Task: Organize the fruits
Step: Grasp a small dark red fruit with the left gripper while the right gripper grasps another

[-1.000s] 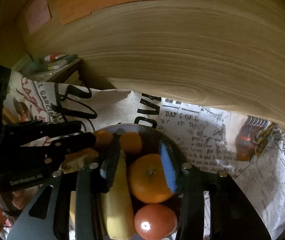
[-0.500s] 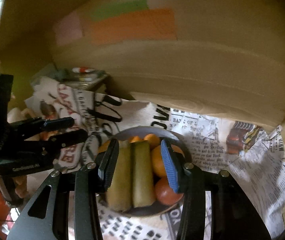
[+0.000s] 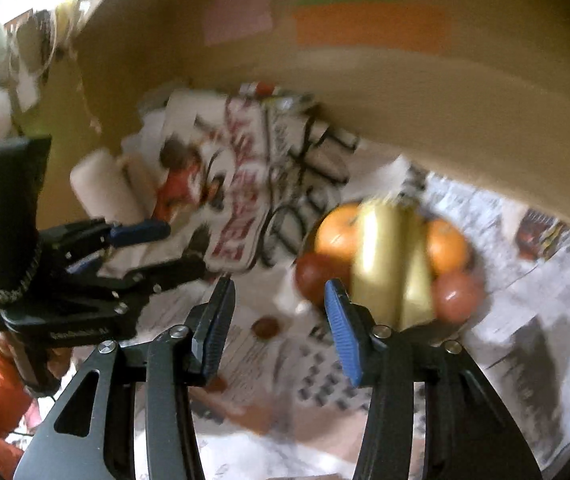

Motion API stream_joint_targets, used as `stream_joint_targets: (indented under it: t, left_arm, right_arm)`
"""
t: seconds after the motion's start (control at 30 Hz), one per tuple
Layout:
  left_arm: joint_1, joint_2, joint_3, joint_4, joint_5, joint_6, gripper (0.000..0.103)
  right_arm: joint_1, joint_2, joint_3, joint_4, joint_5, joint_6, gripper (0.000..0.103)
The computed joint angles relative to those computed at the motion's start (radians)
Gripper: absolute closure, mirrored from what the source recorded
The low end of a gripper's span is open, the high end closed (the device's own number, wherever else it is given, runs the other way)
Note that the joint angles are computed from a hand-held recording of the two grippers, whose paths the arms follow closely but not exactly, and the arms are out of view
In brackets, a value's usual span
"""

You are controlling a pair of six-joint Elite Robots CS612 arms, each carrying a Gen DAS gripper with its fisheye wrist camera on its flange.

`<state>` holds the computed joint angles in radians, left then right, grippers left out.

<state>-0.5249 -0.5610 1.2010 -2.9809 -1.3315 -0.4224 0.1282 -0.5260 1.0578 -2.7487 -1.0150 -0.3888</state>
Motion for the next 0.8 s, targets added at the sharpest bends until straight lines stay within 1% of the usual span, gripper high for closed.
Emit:
stream_joint_targets:
  t: [0.13, 0.27, 0.37, 0.43, 0.5, 0.57, 0.6, 0.67, 0.8]
  left_arm:
    - [0.005, -0.009, 0.043, -0.008, -0.004, -0.025, 0.04]
    - [0.006, -0.018, 0.079, -0.031, 0.012, -0.028, 0.04]
    - [0.008, -0.021, 0.092, -0.045, 0.01, -0.03, 0.04]
    - [0.011, -0.019, 0.092, -0.047, -0.002, -0.034, 0.04]
    - [0.012, -0.015, 0.088, -0.044, -0.015, -0.034, 0.04]
    - [0.012, -0.014, 0.088, -0.045, -0.022, -0.034, 0.04]
    - [0.012, -0.013, 0.087, -0.046, -0.027, -0.032, 0.04]
    - [0.01, -0.011, 0.085, -0.048, -0.039, -0.03, 0.04]
    - [0.006, -0.008, 0.077, -0.044, -0.062, -0.029, 0.04]
  right_arm:
    - [0.018, 0.017, -0.018, 0.09, -0.038, -0.041, 0.059]
    - [0.035, 0.048, -0.072, 0.183, -0.083, -0.068, 0.059]
    - [0.044, 0.072, -0.116, 0.239, -0.11, -0.072, 0.059]
    - [0.048, 0.083, -0.135, 0.25, -0.124, -0.071, 0.06]
    - [0.052, 0.093, -0.15, 0.256, -0.14, -0.073, 0.064]
    - [0.056, 0.098, -0.156, 0.257, -0.152, -0.079, 0.07]
    - [0.058, 0.099, -0.157, 0.252, -0.161, -0.084, 0.072]
    - [0.059, 0.099, -0.156, 0.246, -0.163, -0.093, 0.079]
    - [0.056, 0.098, -0.156, 0.249, -0.149, -0.092, 0.08]
